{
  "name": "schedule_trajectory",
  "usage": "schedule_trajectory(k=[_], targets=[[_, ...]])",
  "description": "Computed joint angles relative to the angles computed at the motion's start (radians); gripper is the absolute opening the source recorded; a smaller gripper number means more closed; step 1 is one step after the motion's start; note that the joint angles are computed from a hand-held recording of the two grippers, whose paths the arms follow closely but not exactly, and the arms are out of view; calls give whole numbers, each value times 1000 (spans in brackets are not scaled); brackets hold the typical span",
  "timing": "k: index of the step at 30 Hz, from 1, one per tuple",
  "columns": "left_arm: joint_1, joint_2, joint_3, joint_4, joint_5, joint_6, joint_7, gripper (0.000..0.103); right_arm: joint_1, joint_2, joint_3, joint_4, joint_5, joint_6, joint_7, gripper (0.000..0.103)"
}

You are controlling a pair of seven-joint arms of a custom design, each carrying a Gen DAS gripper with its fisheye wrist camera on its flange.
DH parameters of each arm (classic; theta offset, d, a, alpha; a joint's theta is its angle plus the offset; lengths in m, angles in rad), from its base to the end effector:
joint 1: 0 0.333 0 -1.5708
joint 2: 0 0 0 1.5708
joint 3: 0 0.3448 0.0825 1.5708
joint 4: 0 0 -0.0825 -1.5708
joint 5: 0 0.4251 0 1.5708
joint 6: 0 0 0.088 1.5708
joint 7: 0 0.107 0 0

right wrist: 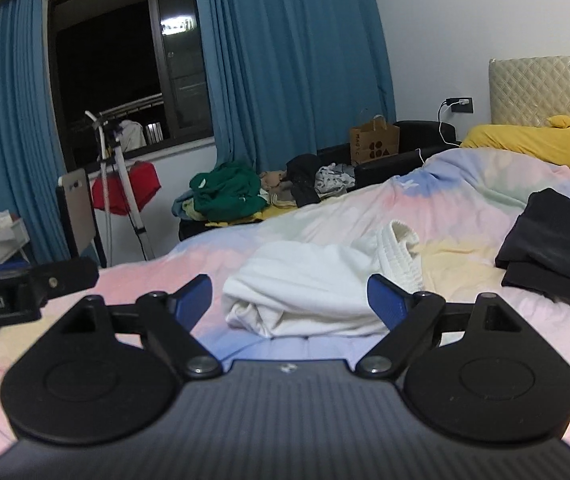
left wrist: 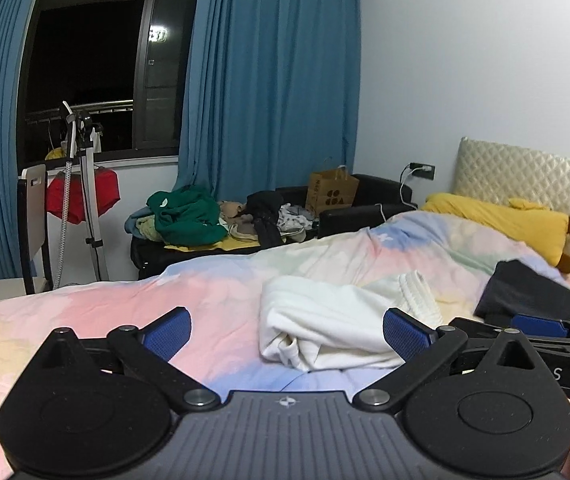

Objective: Fold clothes

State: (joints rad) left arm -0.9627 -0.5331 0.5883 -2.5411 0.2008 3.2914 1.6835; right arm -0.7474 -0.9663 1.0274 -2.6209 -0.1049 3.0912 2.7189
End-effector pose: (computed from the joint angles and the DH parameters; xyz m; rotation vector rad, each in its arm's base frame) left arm 0.4406 -0.1516 0.5796 -1.0499 1.9322 -1.3654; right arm 0.4156 0.1952 0.5143 -1.0174 1.7889 -1.1193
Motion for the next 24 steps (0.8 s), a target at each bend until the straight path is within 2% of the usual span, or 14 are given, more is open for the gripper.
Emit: schedule_trajectory(k=[6, 12, 14, 24], targets=[[16, 8, 19, -34, 26, 37, -23, 103, -34, -22, 61, 0, -2, -11, 34, 86], [-12, 7, 79, -38, 80, 44, -76, 103, -43, 5, 76, -3, 8, -30, 80, 86], [24, 29, 51, -40, 89, 60, -83, 103, -46, -4, 81, -5, 2, -33, 97, 86], [73, 62, 18, -31, 156, 52, -127, 103, -80, -38, 123, 48, -75, -105, 105, 86]])
